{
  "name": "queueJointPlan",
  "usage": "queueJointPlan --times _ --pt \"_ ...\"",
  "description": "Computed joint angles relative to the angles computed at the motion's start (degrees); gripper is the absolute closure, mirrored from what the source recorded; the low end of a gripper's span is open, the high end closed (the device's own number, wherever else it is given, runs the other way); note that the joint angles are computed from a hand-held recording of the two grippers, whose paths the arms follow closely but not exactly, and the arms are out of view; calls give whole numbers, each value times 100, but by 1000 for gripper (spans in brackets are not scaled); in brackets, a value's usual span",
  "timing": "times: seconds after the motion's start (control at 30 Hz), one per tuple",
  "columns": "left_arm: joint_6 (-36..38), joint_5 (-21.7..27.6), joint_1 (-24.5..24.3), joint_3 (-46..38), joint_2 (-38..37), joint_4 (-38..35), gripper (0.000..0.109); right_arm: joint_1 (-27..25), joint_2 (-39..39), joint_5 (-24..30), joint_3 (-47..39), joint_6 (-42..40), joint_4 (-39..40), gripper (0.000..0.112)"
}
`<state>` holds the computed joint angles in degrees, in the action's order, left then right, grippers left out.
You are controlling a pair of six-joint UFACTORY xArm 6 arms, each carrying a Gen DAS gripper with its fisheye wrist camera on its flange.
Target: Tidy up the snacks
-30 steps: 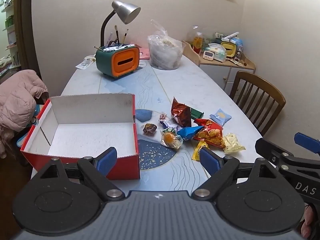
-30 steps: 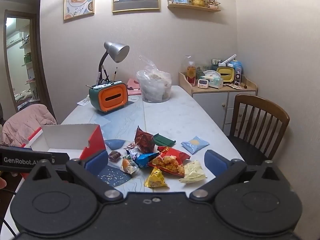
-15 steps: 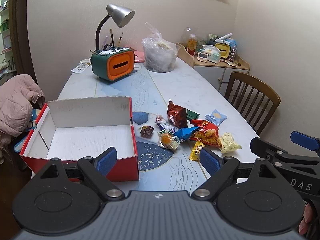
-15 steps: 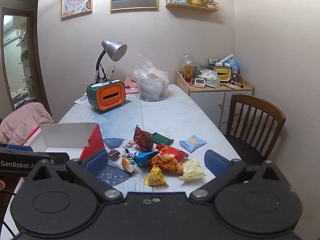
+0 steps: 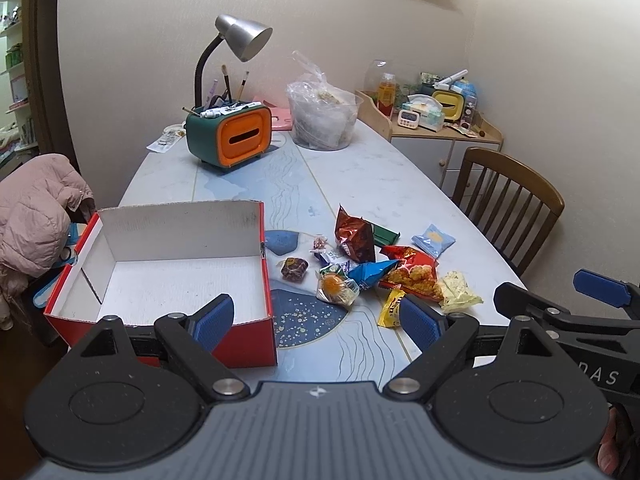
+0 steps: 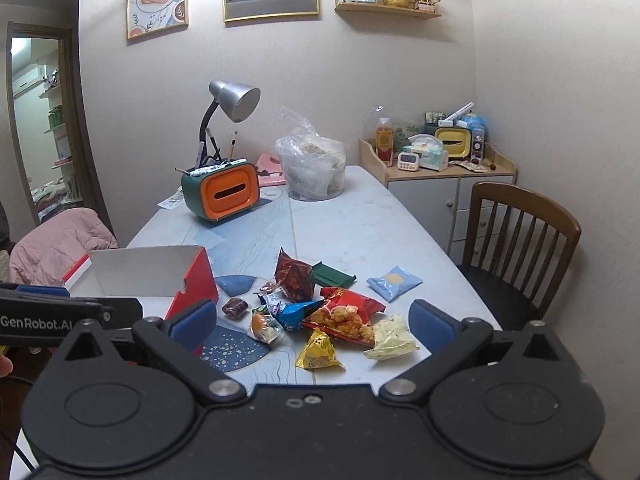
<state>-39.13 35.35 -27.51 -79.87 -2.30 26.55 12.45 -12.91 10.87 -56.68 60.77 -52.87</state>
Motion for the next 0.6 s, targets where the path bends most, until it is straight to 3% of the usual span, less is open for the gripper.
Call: queueJointPlan --times 0.37,0.5,0.6 --pt "-673 442 -191 -469 318 449 18 -252 211 -649 17 -1870 1624 10" --pt "-885 605 -246 -653 445 549 18 -181 271 -843 87 -3446 3147 10" --pt "-1059 653 -282 -682 469 673 18 -137 326 -887 57 -4206 3863 10"
